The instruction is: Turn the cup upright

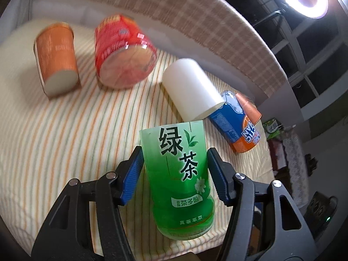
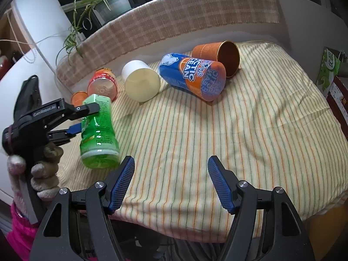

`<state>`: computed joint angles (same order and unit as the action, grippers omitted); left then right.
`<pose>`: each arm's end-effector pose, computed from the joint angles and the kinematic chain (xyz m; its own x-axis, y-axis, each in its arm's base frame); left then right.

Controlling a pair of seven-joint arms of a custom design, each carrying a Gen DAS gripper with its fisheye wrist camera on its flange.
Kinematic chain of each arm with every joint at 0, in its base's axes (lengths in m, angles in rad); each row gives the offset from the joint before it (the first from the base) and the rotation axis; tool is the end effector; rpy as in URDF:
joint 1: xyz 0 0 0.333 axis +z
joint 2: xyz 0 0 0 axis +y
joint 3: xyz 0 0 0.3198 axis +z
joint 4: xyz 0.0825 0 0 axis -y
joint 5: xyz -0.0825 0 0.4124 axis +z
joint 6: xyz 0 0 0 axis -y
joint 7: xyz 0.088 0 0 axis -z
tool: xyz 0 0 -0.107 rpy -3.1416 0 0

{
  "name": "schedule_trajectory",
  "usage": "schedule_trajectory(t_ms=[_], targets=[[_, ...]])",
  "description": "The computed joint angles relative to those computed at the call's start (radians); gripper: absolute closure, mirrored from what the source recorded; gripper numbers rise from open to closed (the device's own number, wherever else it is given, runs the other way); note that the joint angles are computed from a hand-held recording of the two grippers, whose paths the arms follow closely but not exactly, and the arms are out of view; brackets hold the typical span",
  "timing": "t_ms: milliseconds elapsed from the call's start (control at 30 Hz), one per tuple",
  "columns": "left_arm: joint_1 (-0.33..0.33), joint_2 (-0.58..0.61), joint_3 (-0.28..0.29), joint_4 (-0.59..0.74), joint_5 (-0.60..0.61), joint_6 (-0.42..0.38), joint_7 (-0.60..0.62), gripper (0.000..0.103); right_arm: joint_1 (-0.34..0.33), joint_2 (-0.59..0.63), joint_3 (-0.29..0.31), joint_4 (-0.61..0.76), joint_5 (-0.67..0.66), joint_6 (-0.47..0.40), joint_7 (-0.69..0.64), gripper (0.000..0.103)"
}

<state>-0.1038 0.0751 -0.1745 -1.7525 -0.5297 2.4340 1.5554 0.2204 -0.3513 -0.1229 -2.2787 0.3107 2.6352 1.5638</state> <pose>0.6344 -0.1789 0.5841 -0.0986 -0.8562 0.5072 -0.8729 -0.1703 -0.4573 0.5182 0.0369 0.5680 -0.0030 -0.9468 -0.3220 -0.7733 0.2064 -0.5995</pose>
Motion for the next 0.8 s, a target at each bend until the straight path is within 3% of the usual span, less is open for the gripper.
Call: schedule_trajectory(t_ms=[567,800], targets=[[-0.05,-0.06,-0.009,-0.09,0.357,0.258,-0.049,0.044,-0.005,-0.016,0.012,-0.013,-0.045,0.022,0.04,0.033],[-0.058,-0.078,-0.015,-0.126,0.413,0.306,-0.047,0.044,-0.01,-0.019,0.016,-0.014,-0.072,0.028,0.066,0.034]])
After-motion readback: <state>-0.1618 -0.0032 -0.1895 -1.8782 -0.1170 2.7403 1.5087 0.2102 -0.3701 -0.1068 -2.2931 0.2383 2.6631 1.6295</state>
